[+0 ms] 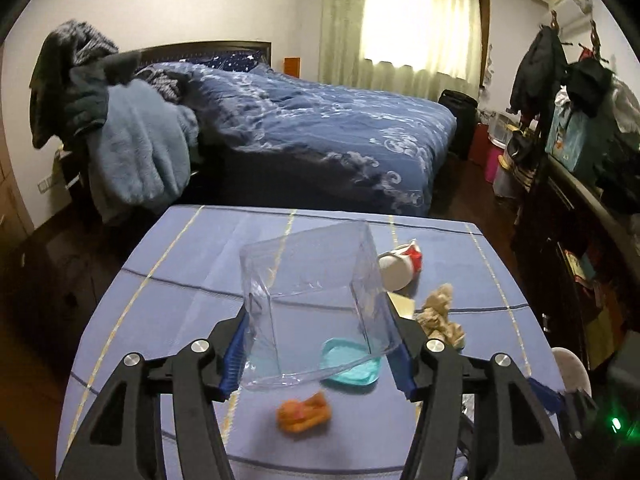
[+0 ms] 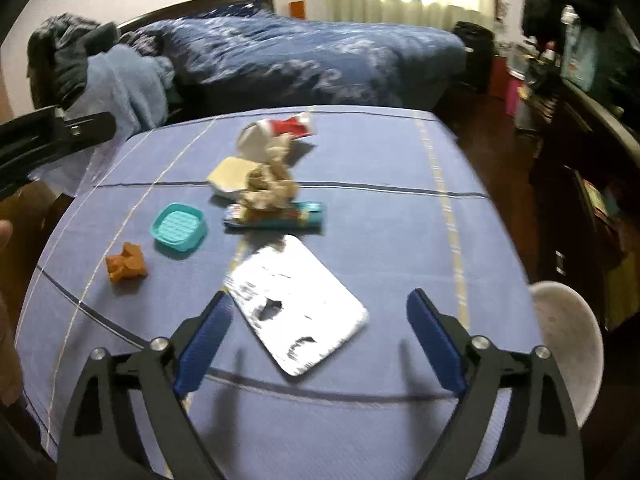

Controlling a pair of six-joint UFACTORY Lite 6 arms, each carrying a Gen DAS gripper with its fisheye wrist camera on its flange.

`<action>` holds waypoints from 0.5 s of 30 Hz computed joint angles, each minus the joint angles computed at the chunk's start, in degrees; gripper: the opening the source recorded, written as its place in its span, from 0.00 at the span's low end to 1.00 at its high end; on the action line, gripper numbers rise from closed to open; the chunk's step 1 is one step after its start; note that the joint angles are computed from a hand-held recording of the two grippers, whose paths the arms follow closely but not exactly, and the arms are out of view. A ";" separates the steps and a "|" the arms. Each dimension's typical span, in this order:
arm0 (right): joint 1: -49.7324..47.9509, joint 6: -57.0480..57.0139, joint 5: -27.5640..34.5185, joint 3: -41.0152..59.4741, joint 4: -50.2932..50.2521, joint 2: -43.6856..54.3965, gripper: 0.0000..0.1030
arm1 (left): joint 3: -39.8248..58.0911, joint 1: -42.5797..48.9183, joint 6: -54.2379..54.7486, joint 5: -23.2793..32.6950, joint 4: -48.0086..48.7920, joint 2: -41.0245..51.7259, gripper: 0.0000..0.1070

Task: Collect trash
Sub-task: 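Grasp the clear plastic box with the left tool while the right tool grasps the foil blister pack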

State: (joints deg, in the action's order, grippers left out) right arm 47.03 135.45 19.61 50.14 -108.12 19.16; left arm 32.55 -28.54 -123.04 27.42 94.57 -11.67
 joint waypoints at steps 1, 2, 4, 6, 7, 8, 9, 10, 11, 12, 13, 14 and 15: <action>-0.32 -1.27 -0.79 1.79 0.01 1.58 0.97 | -1.09 0.82 0.09 -0.67 0.18 -1.29 0.55; -0.43 -4.83 -1.24 3.61 2.41 3.11 0.97 | -2.00 1.73 0.22 -1.50 0.38 -2.45 0.55; -0.66 -12.80 -1.12 6.83 8.47 5.75 0.97 | -3.44 3.47 -0.08 -2.95 1.15 -4.31 0.55; -0.73 -18.63 -0.62 9.04 13.09 7.72 0.97 | -4.48 4.21 -0.07 -3.31 1.51 -5.49 0.55; -0.82 -20.99 -0.49 9.96 14.99 8.63 0.97 | -4.78 4.59 -0.14 -3.62 1.76 -5.88 0.55; -0.86 -22.61 -0.48 10.59 16.34 9.35 0.97 | -5.29 5.07 -0.21 -3.97 2.14 -6.43 0.55; -0.86 -23.23 -0.62 10.95 16.86 10.03 0.97 | -5.46 5.33 -0.09 -4.23 2.31 -6.73 0.55; -1.22 -21.45 -1.06 10.82 14.97 10.06 0.96 | -5.51 5.33 -0.09 -4.23 2.32 -6.76 0.55; -1.62 -20.15 -1.89 10.71 13.79 10.07 0.94 | -5.57 5.39 -0.04 -4.36 2.36 -6.92 0.55; -2.16 -18.60 -3.01 10.27 12.10 9.74 0.93 | -5.61 5.37 -0.10 -4.39 2.39 -6.99 0.55; -2.70 -15.55 -4.69 9.61 8.85 9.13 0.86 | -5.69 5.24 0.04 -4.33 2.32 -7.13 0.55; -2.42 -14.89 -4.24 8.86 7.99 8.47 0.79 | -5.76 5.00 0.44 -4.19 1.94 -7.36 0.55; -2.13 -14.32 -4.45 8.43 6.95 7.88 0.73 | -5.81 4.73 0.79 -4.11 1.62 -7.58 0.55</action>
State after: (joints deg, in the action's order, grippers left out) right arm 44.90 121.13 15.16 58.57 -101.17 27.04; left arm 26.75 -23.80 -122.25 23.31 96.18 -19.25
